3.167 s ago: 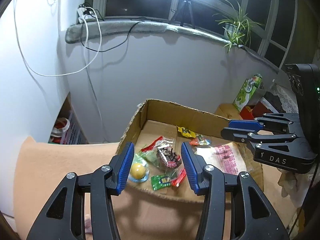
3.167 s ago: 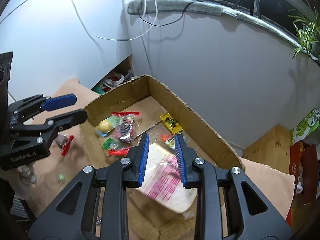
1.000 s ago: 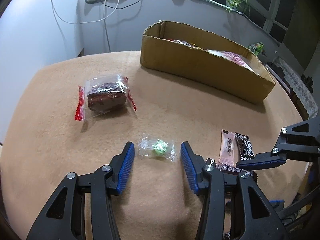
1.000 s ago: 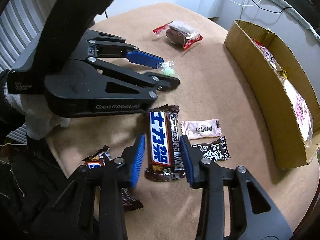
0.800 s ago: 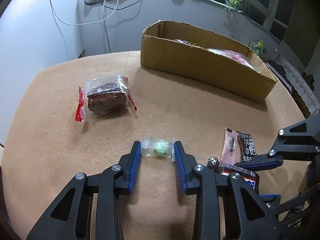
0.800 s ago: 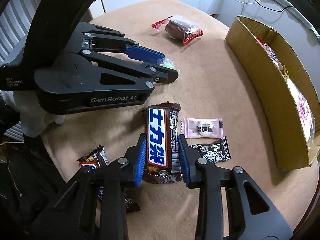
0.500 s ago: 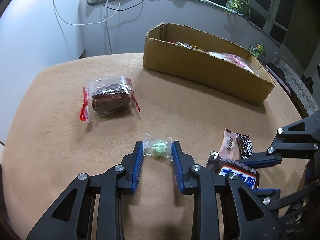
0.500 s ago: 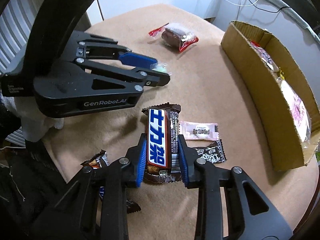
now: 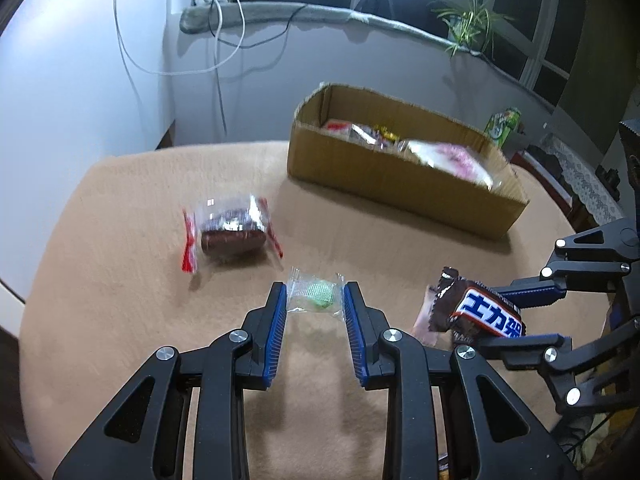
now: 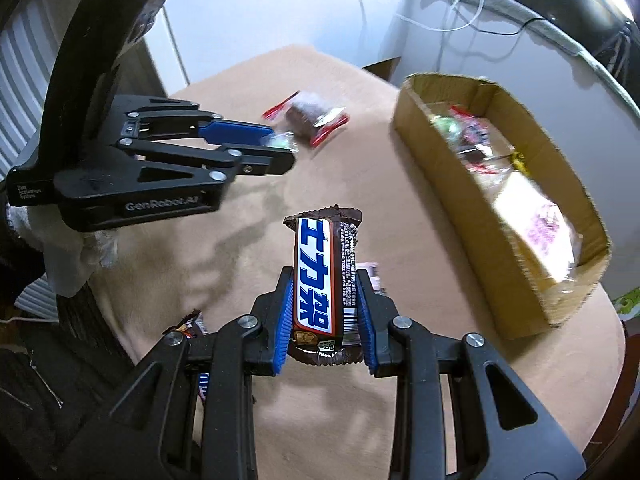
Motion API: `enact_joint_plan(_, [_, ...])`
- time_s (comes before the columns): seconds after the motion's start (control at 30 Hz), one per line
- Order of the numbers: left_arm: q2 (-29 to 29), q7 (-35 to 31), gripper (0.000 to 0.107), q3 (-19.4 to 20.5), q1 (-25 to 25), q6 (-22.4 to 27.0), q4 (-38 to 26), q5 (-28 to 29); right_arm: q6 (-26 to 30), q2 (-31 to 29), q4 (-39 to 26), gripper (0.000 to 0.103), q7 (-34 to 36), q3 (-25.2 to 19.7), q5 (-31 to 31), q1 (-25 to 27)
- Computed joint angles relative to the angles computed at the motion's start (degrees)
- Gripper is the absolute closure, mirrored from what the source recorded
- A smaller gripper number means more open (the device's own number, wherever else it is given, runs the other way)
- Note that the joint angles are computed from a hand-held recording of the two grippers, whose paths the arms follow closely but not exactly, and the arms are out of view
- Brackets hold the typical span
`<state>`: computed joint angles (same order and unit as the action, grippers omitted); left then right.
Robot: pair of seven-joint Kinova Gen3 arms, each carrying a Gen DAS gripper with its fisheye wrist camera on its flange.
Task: Organize snacks
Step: 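Carry both candies into the box and open both grippers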
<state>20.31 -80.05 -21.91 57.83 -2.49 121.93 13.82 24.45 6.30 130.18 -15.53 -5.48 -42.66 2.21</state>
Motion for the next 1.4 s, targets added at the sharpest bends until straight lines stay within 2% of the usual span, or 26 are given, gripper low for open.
enact_joint_plan(0.37, [-1.17,-0.95,0.08,0.76,-1.79,0.67,-3.62,-0.61,3.02,-1.02,-3.69,0.073,1.92,3.6,-2.38,2.91])
enact_joint_plan(0.5, [-0.81,-0.43,0.08,2.28,-3.43,1.04,-5.38,-1.77,3.58,0.15,-6.07,0.073,1.65,3.72,-2.38,4.13])
enact_joint_plan(0.73, [0.61,0.41,0.08,7.29,-8.28,1.66,-9.27,-3.95,5.03,2.85,-10.84,0.073,-0.58,3.28,-0.79,6.19])
enact_joint_plan(1.17, [5.1,3.44,0.08,13.04,-13.83,4.89,-17.58,-9.48,4.45,11.16,-22.35,0.073,-12.84,0.61,8.36,7.69])
enact_joint_plan(1.27, [6.33,4.02,0.08,16.24,-16.98,5.56,-19.62,-10.59,4.38,13.43,-25.13,0.073,-16.05,-0.01,11.0,7.79])
enact_joint_plan(1.4, [8.0,4.6,0.08,18.0,-18.58,6.9,-22.37,-12.09,4.22,16.06,-28.1,0.073,-19.36,-1.21,13.68,8.52])
